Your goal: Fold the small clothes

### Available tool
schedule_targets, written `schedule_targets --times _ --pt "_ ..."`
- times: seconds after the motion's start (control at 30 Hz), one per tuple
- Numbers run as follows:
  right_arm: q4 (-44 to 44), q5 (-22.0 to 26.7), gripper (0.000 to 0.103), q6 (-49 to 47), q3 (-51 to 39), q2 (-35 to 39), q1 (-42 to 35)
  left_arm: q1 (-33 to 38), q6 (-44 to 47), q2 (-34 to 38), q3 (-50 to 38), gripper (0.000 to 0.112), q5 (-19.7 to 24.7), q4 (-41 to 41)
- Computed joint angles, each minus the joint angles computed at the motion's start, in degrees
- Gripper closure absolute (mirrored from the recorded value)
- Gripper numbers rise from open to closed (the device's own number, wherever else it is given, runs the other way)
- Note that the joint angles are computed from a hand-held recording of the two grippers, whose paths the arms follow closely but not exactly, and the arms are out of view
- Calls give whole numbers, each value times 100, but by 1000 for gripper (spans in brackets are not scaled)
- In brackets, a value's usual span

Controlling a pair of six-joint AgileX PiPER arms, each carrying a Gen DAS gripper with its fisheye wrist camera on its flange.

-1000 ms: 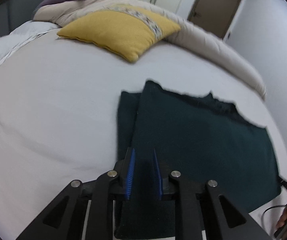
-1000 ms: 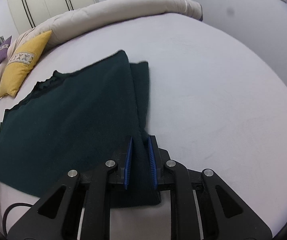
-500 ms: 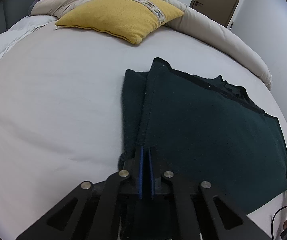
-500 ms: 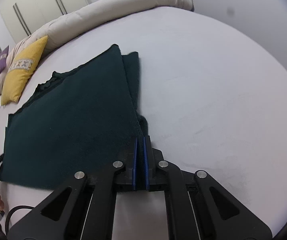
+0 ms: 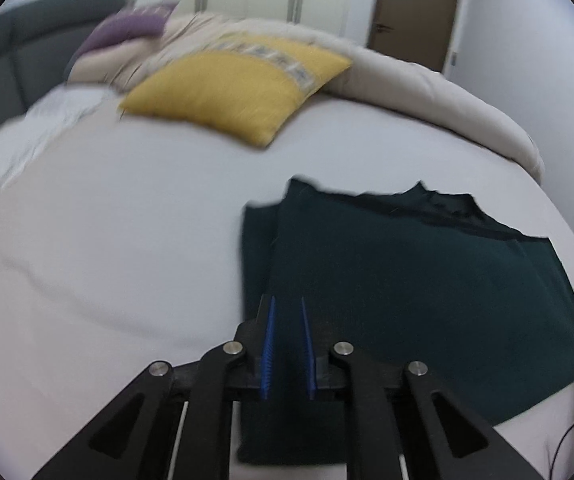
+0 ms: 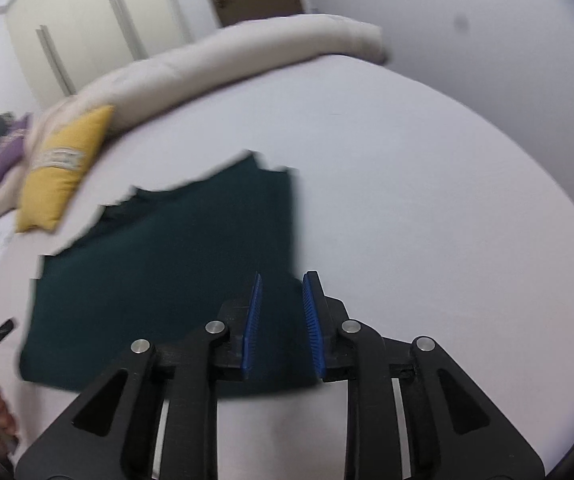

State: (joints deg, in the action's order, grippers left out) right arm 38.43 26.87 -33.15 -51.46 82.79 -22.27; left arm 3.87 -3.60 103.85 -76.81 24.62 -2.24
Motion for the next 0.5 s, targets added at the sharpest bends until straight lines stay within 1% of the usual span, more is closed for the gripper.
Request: schedule_targets --times 0.07,0.13,0.17,0.23,0.27,0.33,0.37,0.4,0.43,0.47,0.5 --pt "214 268 82 -131 -396 303 373 -248 -432 244 -404 96 50 537" --pt "757 476 82 -532 -722 666 629 -476 -893 721 -1119 96 336 1101" --pt "1015 632 82 -679 -1061 1027 833 -561 -1004 969 -1478 96 470 1249" --pt "912 608 81 -385 -1489 1487 1142 -664 -973 1373 -2021 96 680 1375" --pt "991 714 81 -328 -1843 1859 1274 -712 -1032 1537 -2212 95 794 1510" --pt "1239 845 81 -373 -2358 2426 1379 -678 -692 2097 -2867 91 1337 1299" --pt "1151 861 81 -186 -2584 2684 1441 -596 -541 2306 -2955 88 1381 1123" --pt "1061 923 81 -26 -2791 2909 1452 -472 -380 2341 -2829 87 1195 868" --pt "1075 1087 81 89 -3083 3257 1394 -426 -302 2217 -2480 84 781 842" --pt "1319 1253 84 -16 -3365 3627 1252 -429 -346 2140 -2243 83 518 964" --pt "1751 1337 86 -350 -3417 3772 1100 -420 -339 2093 -2115 83 371 968"
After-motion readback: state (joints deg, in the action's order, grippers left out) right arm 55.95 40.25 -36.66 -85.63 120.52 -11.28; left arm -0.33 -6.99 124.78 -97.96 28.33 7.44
